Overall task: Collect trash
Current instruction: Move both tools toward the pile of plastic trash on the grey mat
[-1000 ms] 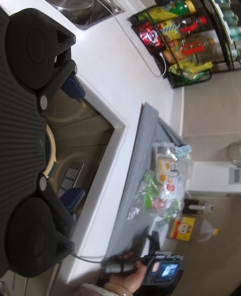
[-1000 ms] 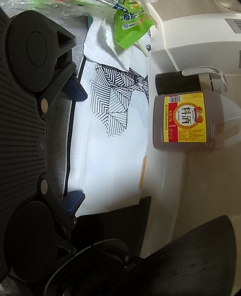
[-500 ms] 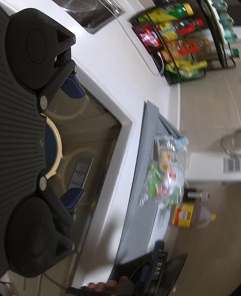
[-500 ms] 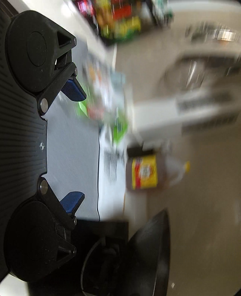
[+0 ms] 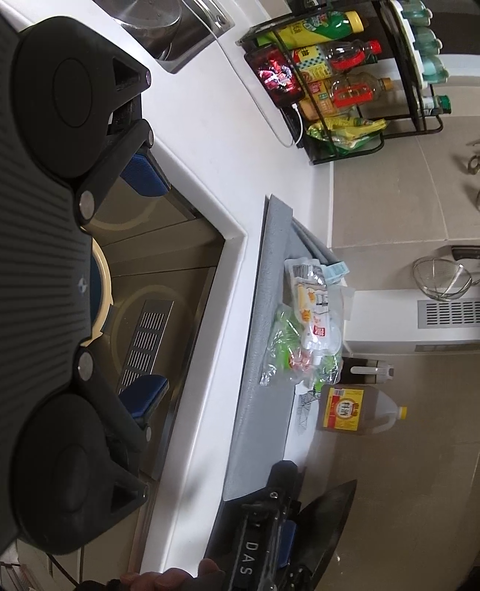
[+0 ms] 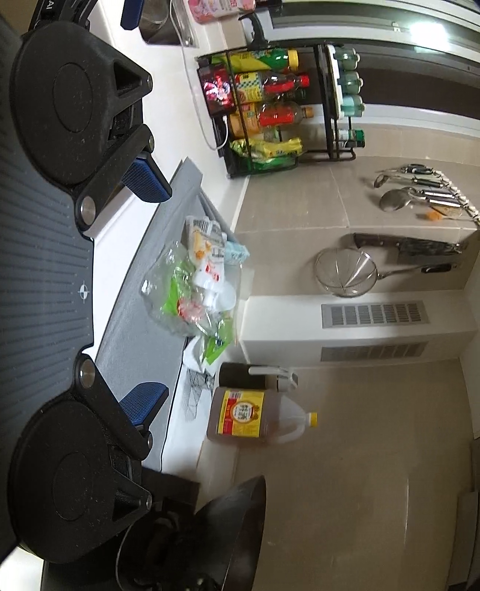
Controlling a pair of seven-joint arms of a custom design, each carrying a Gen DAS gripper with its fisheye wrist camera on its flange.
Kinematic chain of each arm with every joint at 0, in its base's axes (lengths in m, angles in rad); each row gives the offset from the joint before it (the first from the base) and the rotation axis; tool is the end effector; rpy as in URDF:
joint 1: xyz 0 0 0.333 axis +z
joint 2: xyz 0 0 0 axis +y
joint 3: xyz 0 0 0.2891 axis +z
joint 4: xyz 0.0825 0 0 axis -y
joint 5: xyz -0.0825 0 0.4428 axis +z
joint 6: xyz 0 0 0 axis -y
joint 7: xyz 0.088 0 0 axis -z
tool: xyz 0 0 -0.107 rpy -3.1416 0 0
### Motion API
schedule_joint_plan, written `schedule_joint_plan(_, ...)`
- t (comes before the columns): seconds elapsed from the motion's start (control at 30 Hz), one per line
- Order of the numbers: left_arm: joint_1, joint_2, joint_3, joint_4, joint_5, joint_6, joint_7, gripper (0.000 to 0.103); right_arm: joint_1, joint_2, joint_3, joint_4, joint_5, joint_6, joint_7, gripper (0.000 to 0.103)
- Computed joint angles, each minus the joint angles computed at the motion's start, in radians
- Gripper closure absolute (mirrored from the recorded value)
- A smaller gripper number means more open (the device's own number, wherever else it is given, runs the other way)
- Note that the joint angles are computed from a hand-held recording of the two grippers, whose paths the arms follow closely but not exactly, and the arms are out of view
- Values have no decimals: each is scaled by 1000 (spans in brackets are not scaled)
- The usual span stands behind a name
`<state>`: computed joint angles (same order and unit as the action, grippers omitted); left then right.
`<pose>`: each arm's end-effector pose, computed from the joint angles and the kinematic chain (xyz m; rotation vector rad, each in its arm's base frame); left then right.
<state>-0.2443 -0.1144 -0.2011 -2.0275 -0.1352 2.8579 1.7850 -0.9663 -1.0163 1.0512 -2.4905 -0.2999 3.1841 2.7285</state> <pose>0.5719 -0.2699 0.5655 -1.1724 2.1174 -1.0268 0.4981 0.1417 0.5228 -1.0831 1.6052 -1.3685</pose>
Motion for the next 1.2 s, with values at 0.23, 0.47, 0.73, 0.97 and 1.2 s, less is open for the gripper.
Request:
schedule_joint_plan(0.23,6,6,5,5,-9,-3,-10,0,2,23,12,20,-11,-10,-11,0)
schedule_joint_plan(0.47,8,12,7,9,-25,-9,4,0,2,51,15,33,-18,-22,-4,0)
schedule_joint_plan(0.73,12,17,4,14,-16,-16,-5,0,5,72,12,35,-30,-24,8,0)
schedule_joint_plan(0.97,15,20,2,17,-8,-23,-14,0,4,76,13,31,-33,-21,19,0)
schedule_joint_plan(1.2,17,27,-1,26,8,-30,-28,0,7,90,9,26,-32,-12,17,0)
